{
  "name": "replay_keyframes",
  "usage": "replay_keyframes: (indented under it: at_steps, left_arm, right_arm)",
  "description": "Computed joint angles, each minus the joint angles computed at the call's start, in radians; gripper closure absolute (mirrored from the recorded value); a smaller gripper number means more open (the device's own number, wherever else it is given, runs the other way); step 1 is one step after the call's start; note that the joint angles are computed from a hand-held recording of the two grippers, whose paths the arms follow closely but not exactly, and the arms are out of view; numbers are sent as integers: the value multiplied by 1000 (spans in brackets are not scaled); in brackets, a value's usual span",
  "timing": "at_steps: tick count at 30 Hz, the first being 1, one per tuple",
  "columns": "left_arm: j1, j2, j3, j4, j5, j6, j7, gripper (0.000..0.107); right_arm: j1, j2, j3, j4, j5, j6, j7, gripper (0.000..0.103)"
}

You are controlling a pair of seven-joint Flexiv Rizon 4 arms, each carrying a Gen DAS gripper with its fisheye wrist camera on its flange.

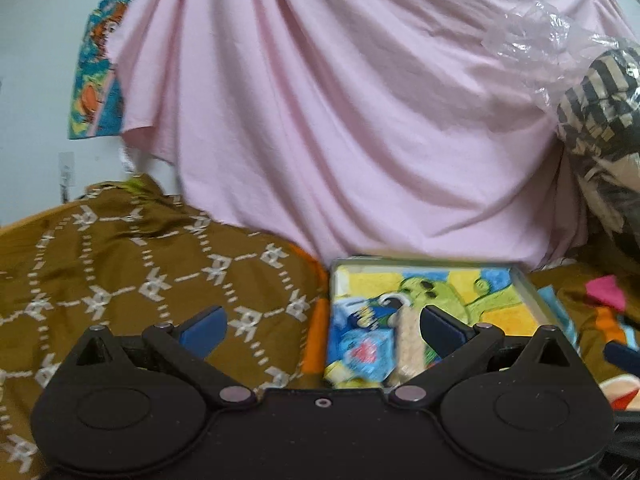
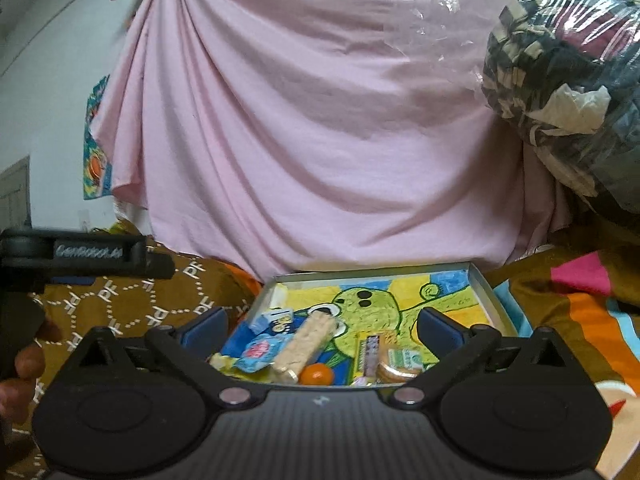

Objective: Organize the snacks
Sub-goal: 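Move both tools back over the remaining snacks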

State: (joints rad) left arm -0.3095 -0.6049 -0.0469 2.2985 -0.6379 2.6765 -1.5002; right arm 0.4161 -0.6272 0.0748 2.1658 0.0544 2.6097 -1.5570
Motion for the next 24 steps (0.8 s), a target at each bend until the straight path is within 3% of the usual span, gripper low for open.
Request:
replay_keyframes:
  at_steps: [9,15,20,24]
  left_arm:
    - [-70,93,-2,213,-167,13,-7,5]
    - [-83,142,-3,288,-222,-45,-62,5]
    - [-92,181,-1,303,-253,-190,13,5]
    - [-153,193,1,270,-421,-335,171,5]
  right_arm:
    - [-12,56,40,150,-39,59,5,0]
    - [-3,76,56,231,-54,55,0,0]
    - [-23,91,75,296,-98,7,39,0]
    - [-21,102,79,322,-97,-59,69,0]
